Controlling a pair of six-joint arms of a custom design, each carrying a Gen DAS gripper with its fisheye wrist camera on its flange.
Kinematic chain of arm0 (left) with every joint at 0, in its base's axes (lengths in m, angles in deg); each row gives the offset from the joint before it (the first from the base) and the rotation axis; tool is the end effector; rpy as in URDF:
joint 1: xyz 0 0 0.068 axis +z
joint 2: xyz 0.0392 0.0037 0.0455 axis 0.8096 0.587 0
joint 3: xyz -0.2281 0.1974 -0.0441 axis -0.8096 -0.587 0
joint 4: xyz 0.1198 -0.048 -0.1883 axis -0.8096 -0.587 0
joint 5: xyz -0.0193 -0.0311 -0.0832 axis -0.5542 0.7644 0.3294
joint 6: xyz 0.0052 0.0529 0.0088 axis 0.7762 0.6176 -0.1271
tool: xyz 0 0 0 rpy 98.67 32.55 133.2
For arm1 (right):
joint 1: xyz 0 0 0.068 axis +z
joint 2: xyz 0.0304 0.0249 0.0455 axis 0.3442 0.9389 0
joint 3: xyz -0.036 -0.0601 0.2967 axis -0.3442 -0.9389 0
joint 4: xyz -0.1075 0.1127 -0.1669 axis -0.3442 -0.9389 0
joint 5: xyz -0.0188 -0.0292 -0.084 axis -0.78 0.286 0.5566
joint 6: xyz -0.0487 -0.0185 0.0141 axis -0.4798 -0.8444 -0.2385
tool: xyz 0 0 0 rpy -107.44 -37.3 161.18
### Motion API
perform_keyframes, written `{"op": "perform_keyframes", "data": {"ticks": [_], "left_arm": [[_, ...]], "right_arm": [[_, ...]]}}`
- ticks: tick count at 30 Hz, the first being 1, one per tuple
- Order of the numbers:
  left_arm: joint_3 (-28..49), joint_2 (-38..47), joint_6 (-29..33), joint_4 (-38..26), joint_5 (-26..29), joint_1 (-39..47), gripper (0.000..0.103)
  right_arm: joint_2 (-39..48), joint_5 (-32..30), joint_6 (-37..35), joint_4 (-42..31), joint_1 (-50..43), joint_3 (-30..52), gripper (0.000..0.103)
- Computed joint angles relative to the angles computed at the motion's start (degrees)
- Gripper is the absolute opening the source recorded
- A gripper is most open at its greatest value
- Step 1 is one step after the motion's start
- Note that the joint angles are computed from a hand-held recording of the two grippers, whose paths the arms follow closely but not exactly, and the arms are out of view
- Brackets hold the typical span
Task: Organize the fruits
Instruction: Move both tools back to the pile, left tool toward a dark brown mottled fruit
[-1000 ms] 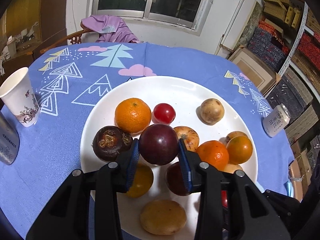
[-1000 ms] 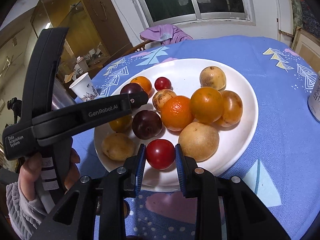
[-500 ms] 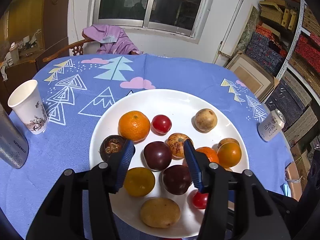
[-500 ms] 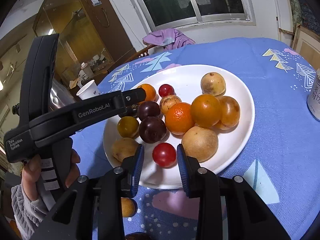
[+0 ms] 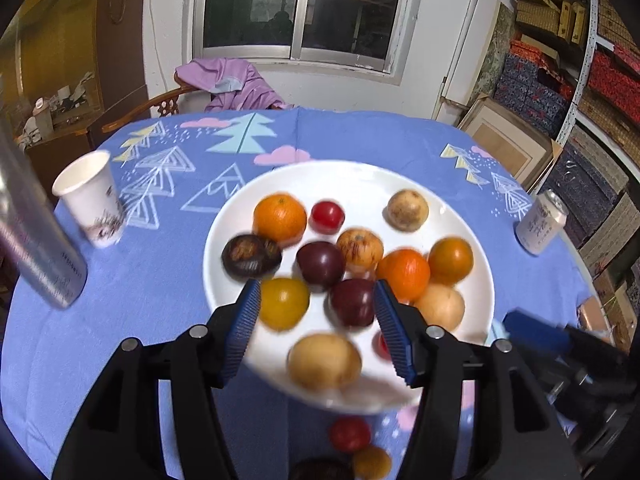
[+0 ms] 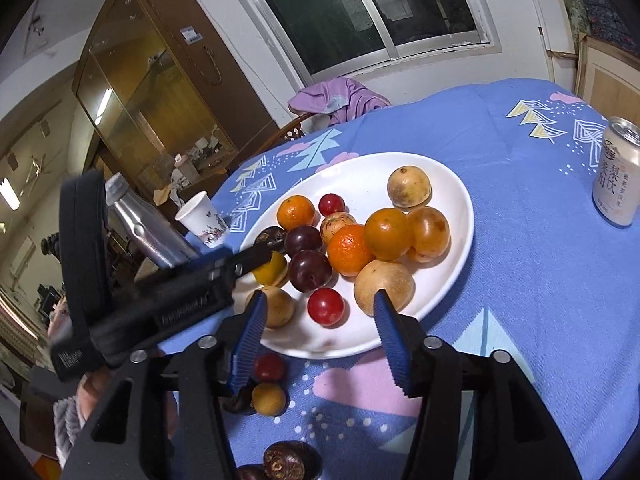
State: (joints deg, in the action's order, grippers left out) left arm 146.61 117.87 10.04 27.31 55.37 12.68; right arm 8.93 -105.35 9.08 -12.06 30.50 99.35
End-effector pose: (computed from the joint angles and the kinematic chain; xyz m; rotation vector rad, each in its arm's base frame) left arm 0.2868 -0.2311 0.1965 -0.2050 2.3595 -0.1027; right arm 0.2858 0.0714 0.1958 -0.3739 2.3174 0.7940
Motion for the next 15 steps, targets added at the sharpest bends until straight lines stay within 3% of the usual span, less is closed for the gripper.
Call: {"op": "perform_keyframes", "data": {"ticks": [3,6,9,15], "left_arm": [[-7.1,-3.8,-3.4,1.8,-1.5,-2.5,0.058],[-14.7,-8.6,-9.5,3.4,-4.6,-6.2,0.079],[-19.5,-11.9,-13.5,4.0,-7.8,-10.9,0.081],[-19.4,-9.4,-17.7,-0.1,-9.4,-16.5,0.084]], "right_arm": [[-1.8,-2.7,1.2,0.0,-1.7,-1.6,0.067],[-3.2,-5.9,2.3,-0.3,-3.9,-3.4,0.074],[-4.2,-8.5,2.2,-0.1,-7.1,-6.0,0.079],[0.1,-12.8,4.3,-0.2,-13.2,-6.8,0.080]]}}
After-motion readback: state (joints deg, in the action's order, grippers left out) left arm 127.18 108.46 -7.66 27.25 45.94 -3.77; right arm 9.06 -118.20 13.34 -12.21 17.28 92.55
